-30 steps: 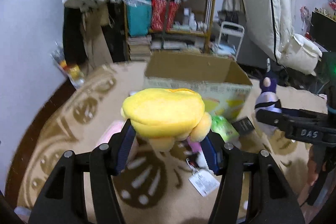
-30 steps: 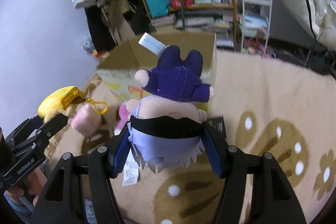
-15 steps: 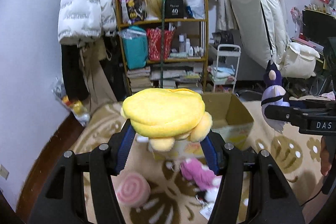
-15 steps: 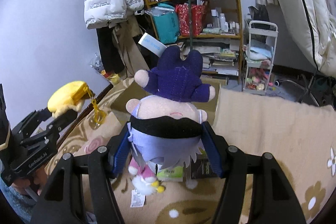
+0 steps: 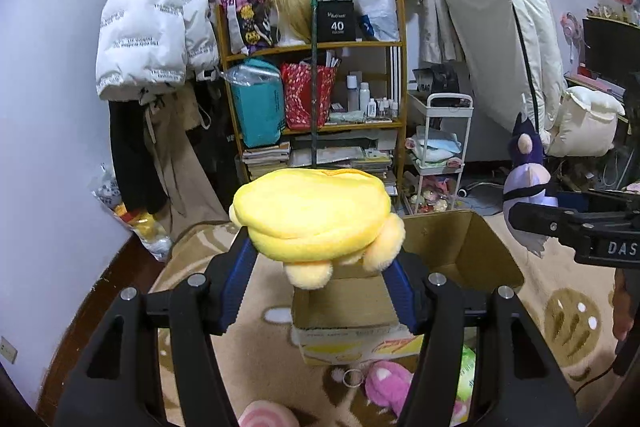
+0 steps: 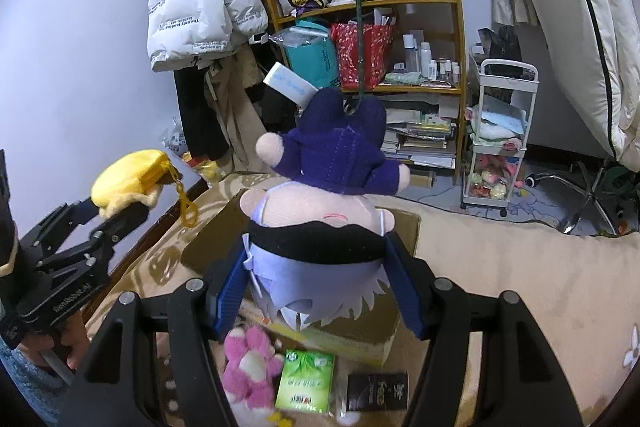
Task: Organize soft objects
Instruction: 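Lift the yellow plush with the left tool while the right tool lifts the doll over the box, then lower the yellow plush into the box and open the left tool while the right tool releases the doll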
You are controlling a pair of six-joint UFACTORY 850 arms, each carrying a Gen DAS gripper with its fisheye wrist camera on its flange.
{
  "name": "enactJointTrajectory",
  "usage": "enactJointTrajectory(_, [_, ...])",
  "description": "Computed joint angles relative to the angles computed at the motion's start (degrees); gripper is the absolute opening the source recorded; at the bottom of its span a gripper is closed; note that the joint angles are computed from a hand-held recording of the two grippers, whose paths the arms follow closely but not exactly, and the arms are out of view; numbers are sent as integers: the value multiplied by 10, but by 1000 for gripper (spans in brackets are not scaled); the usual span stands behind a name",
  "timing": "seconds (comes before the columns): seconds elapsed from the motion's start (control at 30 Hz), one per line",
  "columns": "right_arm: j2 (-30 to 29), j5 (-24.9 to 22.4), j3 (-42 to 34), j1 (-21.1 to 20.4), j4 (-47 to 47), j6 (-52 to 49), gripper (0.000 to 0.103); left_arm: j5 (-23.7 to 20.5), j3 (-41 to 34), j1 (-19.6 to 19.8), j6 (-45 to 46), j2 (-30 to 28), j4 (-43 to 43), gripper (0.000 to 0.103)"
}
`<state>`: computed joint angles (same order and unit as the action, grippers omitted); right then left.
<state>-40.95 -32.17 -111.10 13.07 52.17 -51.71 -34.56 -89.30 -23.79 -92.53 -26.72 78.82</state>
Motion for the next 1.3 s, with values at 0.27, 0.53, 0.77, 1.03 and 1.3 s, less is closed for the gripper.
enactJointTrajectory(0.27, [-43,-25,-31,-2,16,-3,68,20,-27,8,2,-45,-16,60])
enactJointTrajectory(0.53, [-53,-29,-27,0,21,-35,68,19,-51,2,56,-75,-52,63])
enactJointTrajectory(0.77, [-69,-32,-41,3,-27,7,69,32,-62,5,105,-87,-125,65])
enactJointTrajectory(1.03, [-76,-40,-49,0,-59,55,69,54,-62,10,138,-86,-180,66])
enactJointTrajectory(1.3, [-73,-39,-43,-2,-61,66,77,39,-60,4,138,-81,-167,75])
